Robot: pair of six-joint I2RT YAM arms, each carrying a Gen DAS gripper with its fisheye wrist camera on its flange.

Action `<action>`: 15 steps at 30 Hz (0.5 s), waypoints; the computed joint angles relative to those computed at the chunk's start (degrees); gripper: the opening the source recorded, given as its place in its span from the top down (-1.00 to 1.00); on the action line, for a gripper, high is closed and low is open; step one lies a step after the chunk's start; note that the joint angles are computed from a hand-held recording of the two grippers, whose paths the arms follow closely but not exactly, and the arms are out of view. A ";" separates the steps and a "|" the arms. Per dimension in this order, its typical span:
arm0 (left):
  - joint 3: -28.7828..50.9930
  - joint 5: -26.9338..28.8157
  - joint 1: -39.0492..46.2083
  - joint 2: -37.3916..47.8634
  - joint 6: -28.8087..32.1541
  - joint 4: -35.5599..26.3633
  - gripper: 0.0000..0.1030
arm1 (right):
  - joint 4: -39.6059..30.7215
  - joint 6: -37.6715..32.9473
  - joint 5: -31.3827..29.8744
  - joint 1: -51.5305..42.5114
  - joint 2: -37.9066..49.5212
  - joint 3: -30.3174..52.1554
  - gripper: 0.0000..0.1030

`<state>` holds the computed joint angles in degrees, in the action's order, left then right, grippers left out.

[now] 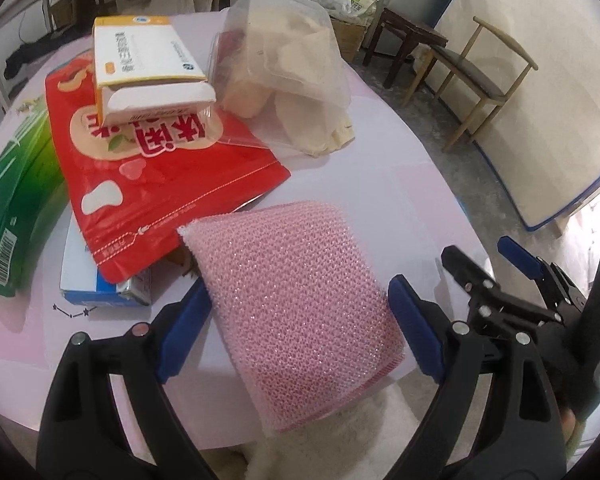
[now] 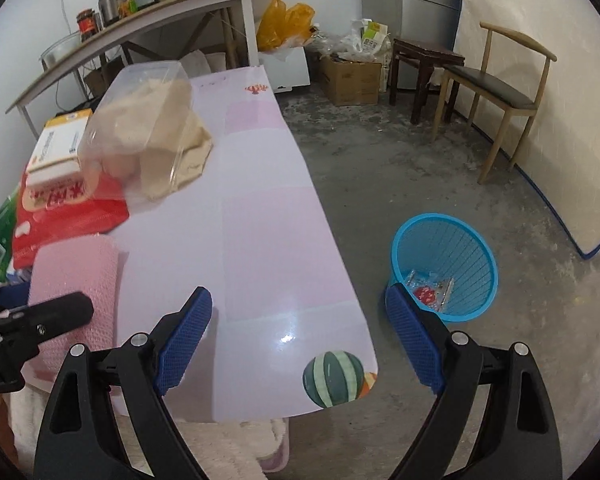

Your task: Collect trash

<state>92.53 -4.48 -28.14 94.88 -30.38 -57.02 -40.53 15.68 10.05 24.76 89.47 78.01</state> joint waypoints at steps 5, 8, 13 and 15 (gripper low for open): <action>1.09 -0.09 -0.77 1.44 0.07 -0.40 -0.66 | 1.13 -0.07 -0.45 -0.05 0.23 -0.53 -0.68; 1.41 -2.02 -1.38 2.40 0.52 -0.87 -0.66 | 1.38 0.04 -1.10 -0.33 -0.09 -0.90 -0.68; -1.70 0.64 -0.09 -0.80 2.93 0.57 -0.57 | 1.35 0.25 -1.43 -0.59 -0.29 -1.13 -0.68; -4.05 2.14 0.33 -3.33 3.82 0.69 -0.56 | 1.31 0.12 -1.48 -0.54 -0.30 -1.03 -0.68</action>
